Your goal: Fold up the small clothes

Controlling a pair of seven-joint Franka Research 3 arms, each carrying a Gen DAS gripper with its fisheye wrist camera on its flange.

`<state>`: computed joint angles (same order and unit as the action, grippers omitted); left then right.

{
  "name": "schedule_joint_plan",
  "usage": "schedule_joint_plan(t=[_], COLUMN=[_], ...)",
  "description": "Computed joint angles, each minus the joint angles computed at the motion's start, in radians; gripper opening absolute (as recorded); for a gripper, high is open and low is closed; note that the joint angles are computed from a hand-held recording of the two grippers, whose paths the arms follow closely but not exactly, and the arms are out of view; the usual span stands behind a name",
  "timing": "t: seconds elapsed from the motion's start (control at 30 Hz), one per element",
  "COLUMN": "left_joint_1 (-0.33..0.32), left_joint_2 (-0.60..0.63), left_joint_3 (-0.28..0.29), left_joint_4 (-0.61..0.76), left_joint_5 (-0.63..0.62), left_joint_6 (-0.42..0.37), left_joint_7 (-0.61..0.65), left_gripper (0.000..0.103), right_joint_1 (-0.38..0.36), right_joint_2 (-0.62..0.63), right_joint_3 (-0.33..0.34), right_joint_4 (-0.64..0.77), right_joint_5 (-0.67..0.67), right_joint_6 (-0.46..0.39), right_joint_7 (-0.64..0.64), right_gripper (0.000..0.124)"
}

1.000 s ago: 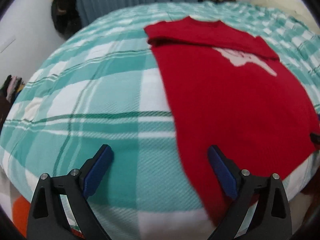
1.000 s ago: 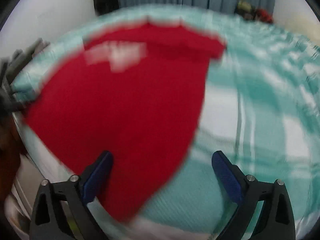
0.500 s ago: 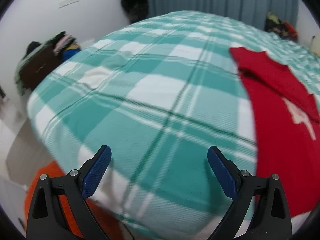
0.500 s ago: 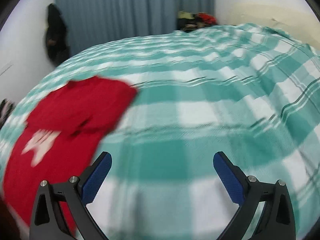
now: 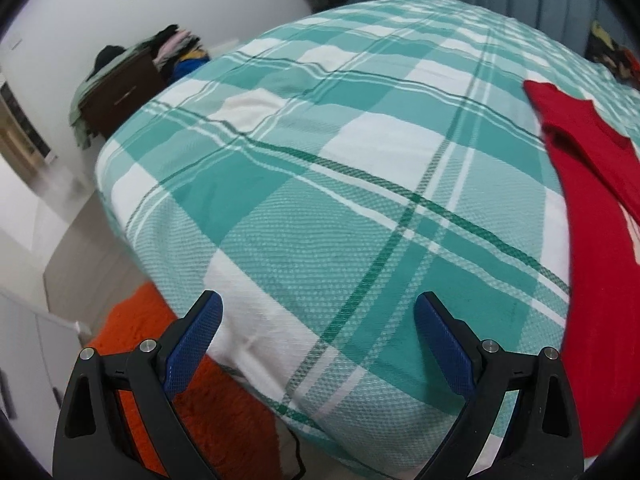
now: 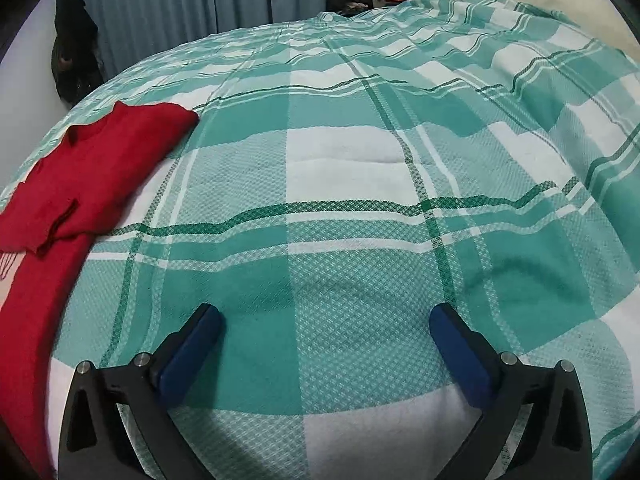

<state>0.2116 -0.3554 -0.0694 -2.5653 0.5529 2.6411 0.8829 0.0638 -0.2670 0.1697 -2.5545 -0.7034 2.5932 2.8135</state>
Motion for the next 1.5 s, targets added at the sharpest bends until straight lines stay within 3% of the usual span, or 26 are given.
schedule_joint_plan(t=[0.33, 0.5, 0.8, 1.1, 1.23, 1.5], left_joint_1=[-0.022, -0.043, -0.042, -0.026, -0.005, 0.013], left_joint_2=[0.021, 0.018, 0.004, -0.04, -0.054, -0.027], left_joint_3=[-0.04, -0.044, 0.004, 0.047, 0.024, -0.038], left_joint_4=[0.074, 0.085, 0.029, -0.039, -0.049, 0.005], left_joint_5=[0.035, 0.089, 0.062, -0.057, -0.069, -0.005], left_joint_6=[-0.191, -0.239, -0.116, 0.009, 0.003, -0.11], left_joint_7=[-0.109, -0.118, -0.071, 0.07, 0.069, -0.05], left_gripper=[0.098, 0.098, 0.098, 0.098, 0.098, 0.098], right_joint_1=[-0.013, -0.011, -0.011, -0.011, -0.01, -0.01], right_joint_2=[0.016, 0.014, 0.013, 0.014, 0.014, 0.015], right_joint_3=[-0.014, -0.014, -0.013, -0.013, -0.013, -0.014], right_joint_4=[0.003, 0.003, 0.003, 0.003, 0.003, 0.004], right_joint_5=[-0.018, -0.015, -0.016, -0.017, -0.017, -0.019], right_joint_6=[0.018, 0.016, 0.015, 0.014, 0.014, 0.013], right_joint_7=[-0.005, -0.006, -0.005, -0.003, -0.003, -0.001], right_gripper=[0.103, 0.103, 0.103, 0.103, 0.103, 0.103])
